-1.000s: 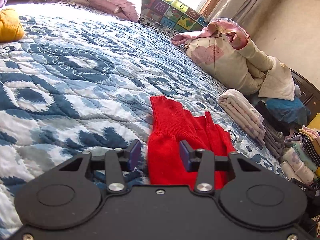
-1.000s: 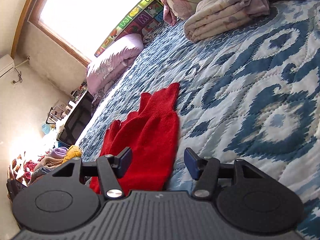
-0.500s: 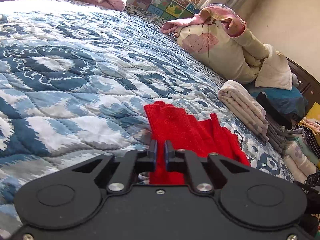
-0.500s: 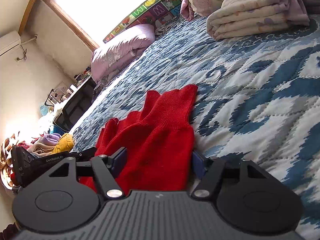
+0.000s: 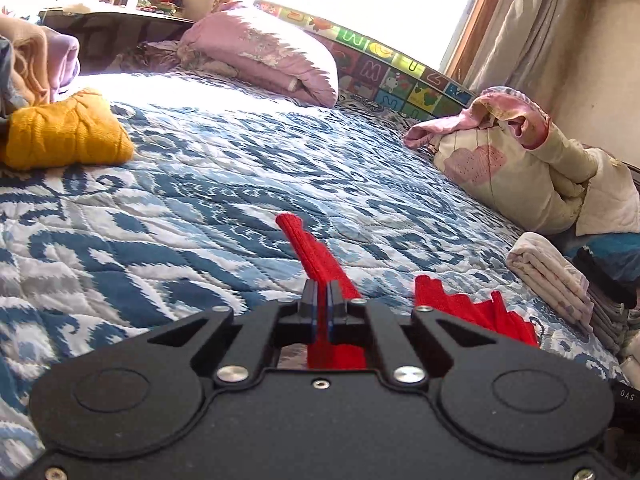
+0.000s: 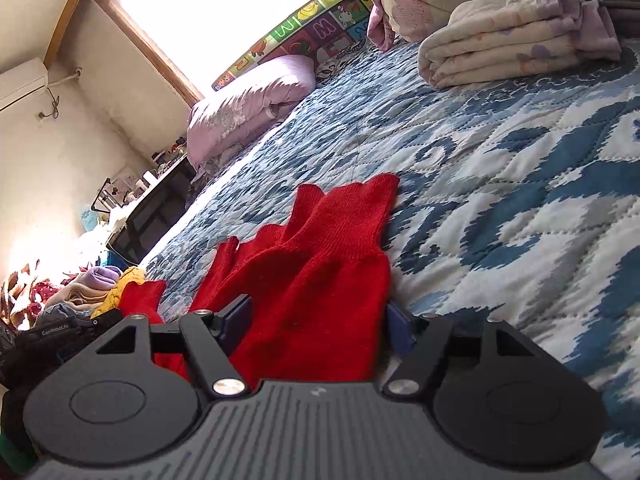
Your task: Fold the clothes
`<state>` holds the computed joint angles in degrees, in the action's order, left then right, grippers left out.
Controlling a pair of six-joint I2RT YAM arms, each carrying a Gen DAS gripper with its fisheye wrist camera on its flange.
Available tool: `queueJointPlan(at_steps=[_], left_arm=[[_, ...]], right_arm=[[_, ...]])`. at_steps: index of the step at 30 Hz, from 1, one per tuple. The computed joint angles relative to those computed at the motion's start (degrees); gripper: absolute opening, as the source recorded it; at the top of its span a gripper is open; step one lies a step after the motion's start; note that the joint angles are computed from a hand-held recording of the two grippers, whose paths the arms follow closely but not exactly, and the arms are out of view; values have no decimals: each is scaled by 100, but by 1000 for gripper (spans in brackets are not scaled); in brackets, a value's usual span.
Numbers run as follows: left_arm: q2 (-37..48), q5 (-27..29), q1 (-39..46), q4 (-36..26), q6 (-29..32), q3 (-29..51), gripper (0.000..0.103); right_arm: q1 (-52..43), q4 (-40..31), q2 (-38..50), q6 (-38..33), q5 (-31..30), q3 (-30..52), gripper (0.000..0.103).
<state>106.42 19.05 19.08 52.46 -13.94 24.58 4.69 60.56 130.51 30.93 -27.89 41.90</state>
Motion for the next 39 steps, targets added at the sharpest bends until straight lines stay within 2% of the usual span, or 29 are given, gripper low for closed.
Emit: queueJointPlan(at_steps=[5, 10, 14, 17, 20, 23, 24, 25, 26, 31, 32, 33, 34, 36, 37, 38, 39], left_arm=[[-772, 222, 1016, 76, 157, -835, 2], [-1303, 660, 2204, -30, 430, -1257, 2], [-881, 701, 2735, -37, 853, -1219, 2], [-357, 487, 2754, -37, 1178, -1072, 2], [132, 437, 2729, -335, 1225, -757, 3], [364, 808, 3026, -200, 782, -683, 14], [385, 864, 3109, -75, 578, -696, 24], [412, 906, 3173, 11, 402, -687, 28], [450, 909, 3175, -61, 350, -602, 30], [702, 623, 2899, 24, 277, -259, 30], [768, 648, 2845, 54, 408, -189, 26], [785, 645, 2778, 96, 573, -155, 3], [764, 540, 2673, 330, 753, -216, 3], [913, 429, 2492, 1605, 1070, -578, 3], [1020, 372, 2399, 2003, 1157, -633, 3], [1120, 268, 2294, 2265, 1235, -630, 3], [1155, -37, 2148, 1950, 1267, -428, 6]], right_arm=[[-6, 55, 14, 54, -18, -12, 69], [-39, 161, 54, 127, -74, -36, 68], [-31, 193, 44, 136, -53, -63, 67], [-38, 221, 52, 175, -45, -69, 65], [-63, 237, 69, 229, -45, -66, 63], [-105, 260, 111, 329, -61, -34, 59], [-124, 269, 128, 375, -82, -18, 58], [-154, 279, 154, 432, -119, 9, 58], [-197, 300, 200, 519, -179, 52, 56], [-314, 38, 300, 668, -481, 354, 57], [-318, -79, 282, 646, -529, 411, 57], [-328, -211, 262, 610, -586, 477, 58], [-338, -349, 241, 555, -649, 542, 58], [-335, -556, 211, 423, -713, 637, 58], [-327, -602, 211, 386, -720, 667, 58], [-323, -650, 212, 345, -729, 700, 58], [-322, -703, 214, 299, -738, 741, 58]])
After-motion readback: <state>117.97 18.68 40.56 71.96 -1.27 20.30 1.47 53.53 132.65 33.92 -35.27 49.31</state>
